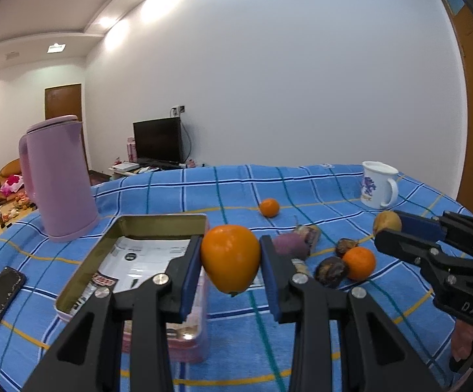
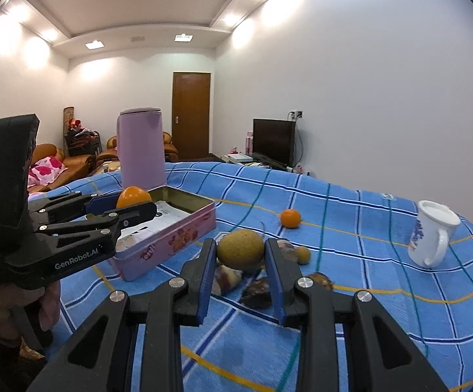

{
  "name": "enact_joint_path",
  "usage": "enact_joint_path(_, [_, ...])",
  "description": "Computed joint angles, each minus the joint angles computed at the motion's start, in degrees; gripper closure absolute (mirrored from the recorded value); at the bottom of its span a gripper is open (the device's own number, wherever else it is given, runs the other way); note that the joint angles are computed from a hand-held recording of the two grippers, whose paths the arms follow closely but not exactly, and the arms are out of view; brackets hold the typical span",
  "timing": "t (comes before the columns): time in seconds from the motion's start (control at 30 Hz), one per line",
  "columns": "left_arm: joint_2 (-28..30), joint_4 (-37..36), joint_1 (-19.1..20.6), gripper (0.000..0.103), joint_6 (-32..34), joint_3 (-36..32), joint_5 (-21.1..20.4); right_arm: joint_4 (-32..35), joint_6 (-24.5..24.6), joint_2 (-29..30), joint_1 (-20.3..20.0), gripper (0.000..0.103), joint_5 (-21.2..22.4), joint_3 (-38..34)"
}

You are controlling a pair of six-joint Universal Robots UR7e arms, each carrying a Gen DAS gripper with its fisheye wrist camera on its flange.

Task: Organize fruits
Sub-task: 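Lift and carry the mandarin and kiwi with both tools toward the tin box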

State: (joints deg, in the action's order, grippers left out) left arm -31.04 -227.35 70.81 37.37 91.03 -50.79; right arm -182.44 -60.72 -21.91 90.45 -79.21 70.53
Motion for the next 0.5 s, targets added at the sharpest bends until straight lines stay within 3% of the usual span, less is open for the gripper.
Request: enact_joint_path(0.5, [-1.5, 4.9, 2.1, 0.067, -1.1, -2.4, 4.1, 7.3, -1.5, 5.1, 3.5, 0.071, -1.4, -7.5])
